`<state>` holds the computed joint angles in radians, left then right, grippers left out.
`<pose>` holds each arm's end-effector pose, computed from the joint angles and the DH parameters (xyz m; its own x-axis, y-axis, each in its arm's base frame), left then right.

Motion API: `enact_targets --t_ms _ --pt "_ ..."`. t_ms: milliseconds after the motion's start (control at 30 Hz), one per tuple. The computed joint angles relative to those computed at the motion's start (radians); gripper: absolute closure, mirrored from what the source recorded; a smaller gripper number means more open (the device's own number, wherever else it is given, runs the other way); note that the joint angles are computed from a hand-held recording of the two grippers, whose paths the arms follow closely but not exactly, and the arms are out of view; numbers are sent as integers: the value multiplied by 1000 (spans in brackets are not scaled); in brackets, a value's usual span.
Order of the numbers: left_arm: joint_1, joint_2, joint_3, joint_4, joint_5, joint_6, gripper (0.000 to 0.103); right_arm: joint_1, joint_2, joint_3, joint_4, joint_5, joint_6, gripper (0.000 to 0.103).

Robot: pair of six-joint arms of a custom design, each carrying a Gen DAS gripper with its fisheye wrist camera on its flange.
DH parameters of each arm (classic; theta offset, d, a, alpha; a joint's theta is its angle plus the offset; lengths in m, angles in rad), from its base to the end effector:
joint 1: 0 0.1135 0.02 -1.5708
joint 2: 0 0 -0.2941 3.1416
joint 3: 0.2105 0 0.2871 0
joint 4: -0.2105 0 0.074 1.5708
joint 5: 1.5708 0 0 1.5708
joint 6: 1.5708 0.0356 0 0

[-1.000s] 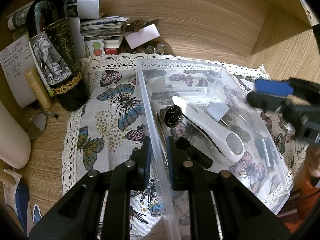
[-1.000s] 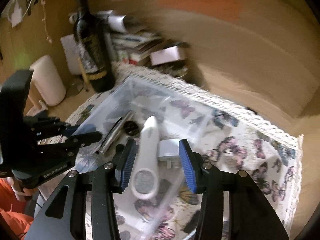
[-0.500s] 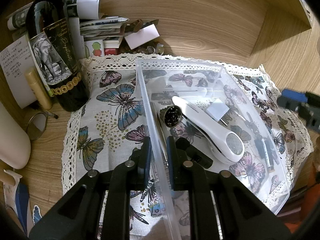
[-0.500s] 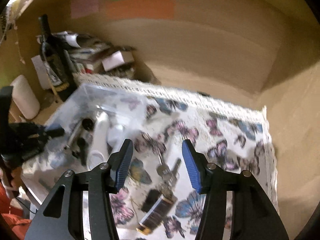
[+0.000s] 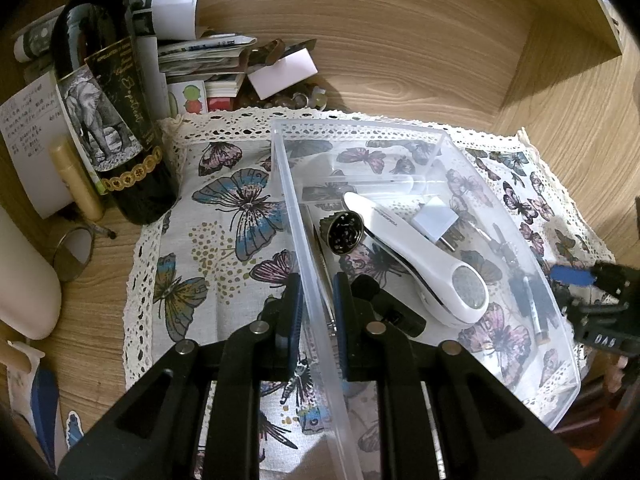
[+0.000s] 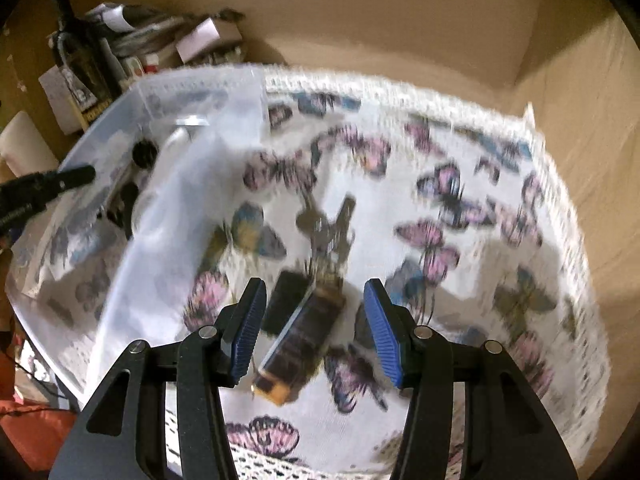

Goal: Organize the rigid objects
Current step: 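Grasp the black-and-gold lighter on the cloth with the right gripper, then lower the black-and-gold lighter into the clear box and open the right gripper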

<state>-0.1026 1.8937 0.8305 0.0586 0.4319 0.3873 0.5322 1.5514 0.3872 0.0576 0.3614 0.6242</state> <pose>0.3558 -0.0516 0.0865 -0.6578 0.4126 -0.6301 0.6100 0.7825 -0.1245 0.2033 0.1051 0.0775 -0.8229 0.1499 -0.5481 0.1759 0.9844 0.0051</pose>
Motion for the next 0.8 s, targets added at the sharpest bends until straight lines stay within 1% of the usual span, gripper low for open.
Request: enact_targets --t_ms 133,267,333,367,433,600,800 --pt "1 0 -2 5 2 -2 89 7 58 -14 17 -22 27 56" --pt "0 0 -5 10 3 -4 89 1 49 -30 13 -17 30 58" --pt "0 -1 -7 11 4 -5 89 -13 62 -29 10 -19 27 70" --pt "0 -1 -7 12 3 -4 89 -23 68 -34 24 -23 26 72" --pt "0 0 -7 12 3 -2 89 -31 65 -46 44 -17 25 82" --pt "1 -1 -9 14 2 -1 89 -52 56 -53 66 -1 30 82" --pt "1 -1 -9 14 2 0 89 -38 -12 -28 38 37 3 81"
